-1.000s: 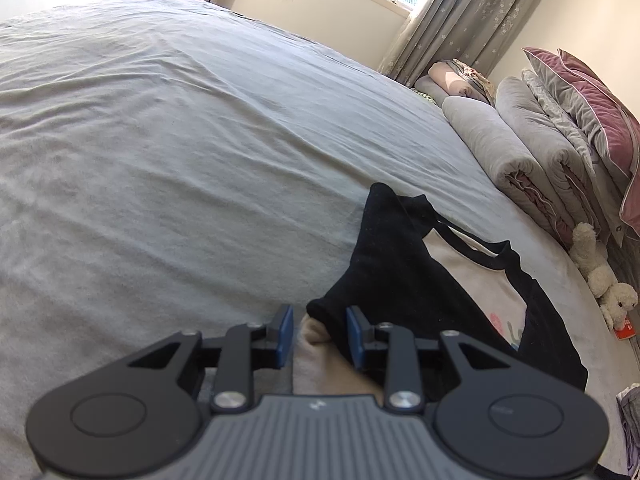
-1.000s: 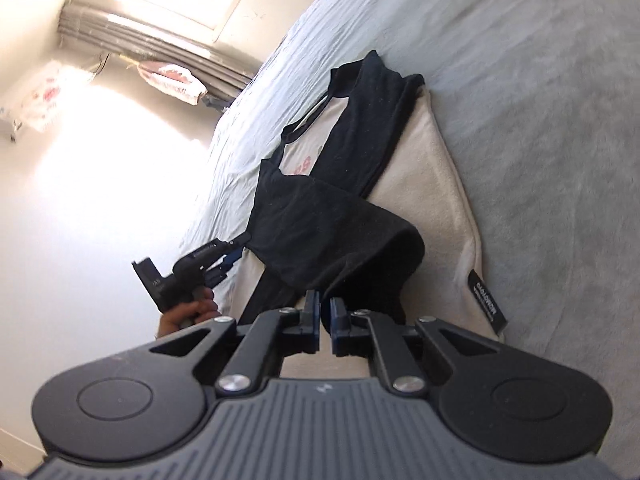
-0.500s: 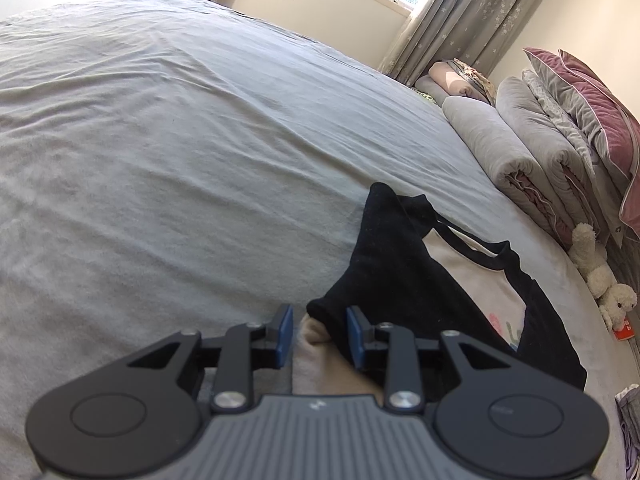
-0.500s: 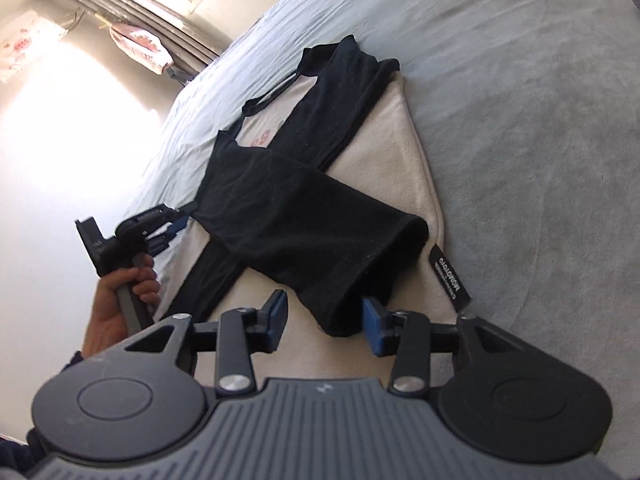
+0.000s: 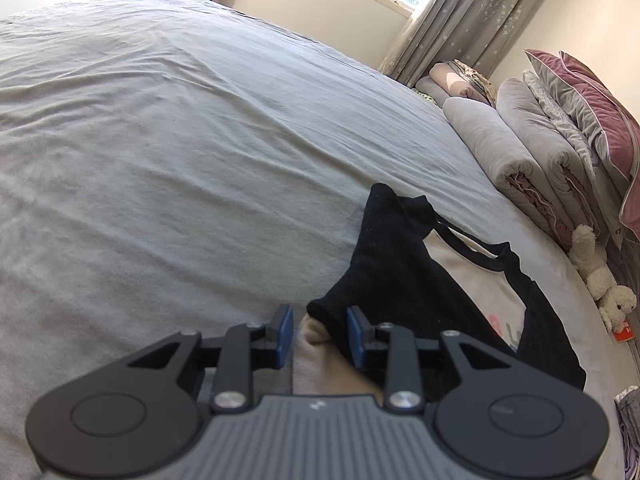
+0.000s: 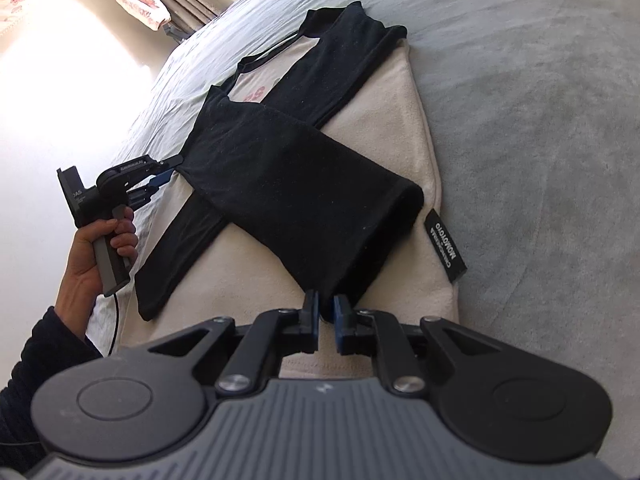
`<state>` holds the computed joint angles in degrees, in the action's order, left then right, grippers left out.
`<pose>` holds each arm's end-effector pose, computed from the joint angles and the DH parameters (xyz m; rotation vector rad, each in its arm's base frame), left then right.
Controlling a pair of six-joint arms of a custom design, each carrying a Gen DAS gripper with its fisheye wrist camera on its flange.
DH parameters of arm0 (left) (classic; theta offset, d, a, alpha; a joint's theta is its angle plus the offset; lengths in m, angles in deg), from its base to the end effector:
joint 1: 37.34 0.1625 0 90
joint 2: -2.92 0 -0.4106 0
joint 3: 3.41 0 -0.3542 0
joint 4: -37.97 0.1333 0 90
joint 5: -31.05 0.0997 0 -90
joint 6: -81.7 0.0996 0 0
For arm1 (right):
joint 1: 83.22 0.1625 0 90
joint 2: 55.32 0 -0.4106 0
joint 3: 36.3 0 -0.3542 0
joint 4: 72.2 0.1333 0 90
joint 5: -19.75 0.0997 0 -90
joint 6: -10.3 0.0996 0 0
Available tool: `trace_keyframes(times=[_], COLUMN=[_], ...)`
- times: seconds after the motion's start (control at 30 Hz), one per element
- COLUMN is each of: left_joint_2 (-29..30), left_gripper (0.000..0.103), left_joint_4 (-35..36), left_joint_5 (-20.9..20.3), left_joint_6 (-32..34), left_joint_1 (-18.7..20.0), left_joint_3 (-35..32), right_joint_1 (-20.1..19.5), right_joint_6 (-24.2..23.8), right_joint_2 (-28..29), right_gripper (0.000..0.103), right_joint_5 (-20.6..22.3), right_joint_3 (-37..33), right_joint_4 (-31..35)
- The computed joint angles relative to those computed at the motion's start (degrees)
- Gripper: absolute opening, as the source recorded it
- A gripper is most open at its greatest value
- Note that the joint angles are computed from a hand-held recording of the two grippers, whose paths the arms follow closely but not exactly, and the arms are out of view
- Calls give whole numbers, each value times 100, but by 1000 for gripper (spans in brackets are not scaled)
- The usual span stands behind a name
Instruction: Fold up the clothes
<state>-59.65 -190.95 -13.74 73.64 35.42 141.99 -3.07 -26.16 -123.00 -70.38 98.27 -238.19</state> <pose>0.0919 -0.3921 0.2191 -0.3152 2.2671 -1.3653 0.0611 -0.4259 0.1340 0.7060 -2.9867 0.2232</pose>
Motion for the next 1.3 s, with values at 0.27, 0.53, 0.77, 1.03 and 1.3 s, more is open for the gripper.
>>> trace_keyframes(times=[0.27, 0.53, 0.77, 1.03, 1.3], left_joint_2=[-64, -78, -124, -422, -54], left_gripper=[32, 32, 32, 31, 34], left_joint_4=[99, 117, 158, 86, -578], left_joint_5=[3, 23, 26, 204, -41], left_joint_6=[-72, -46, -161, -357, 676], left_joint_1=[-10, -20, -29, -200, -534], left_joint_3=[11, 16, 36, 180, 199], right_joint_1=[175, 476, 553, 772, 1075], right_joint_6=[-644, -536, -774, -802, -711], right_joint_2=[-386, 816, 539, 633, 1639], right_gripper=[15, 13, 17, 33, 33], right_joint_5=[552, -431, -697, -38, 24], right_joint_3=[298, 71, 332, 91, -886], right_joint_4=[-837, -1542, -1624, -1951, -1830])
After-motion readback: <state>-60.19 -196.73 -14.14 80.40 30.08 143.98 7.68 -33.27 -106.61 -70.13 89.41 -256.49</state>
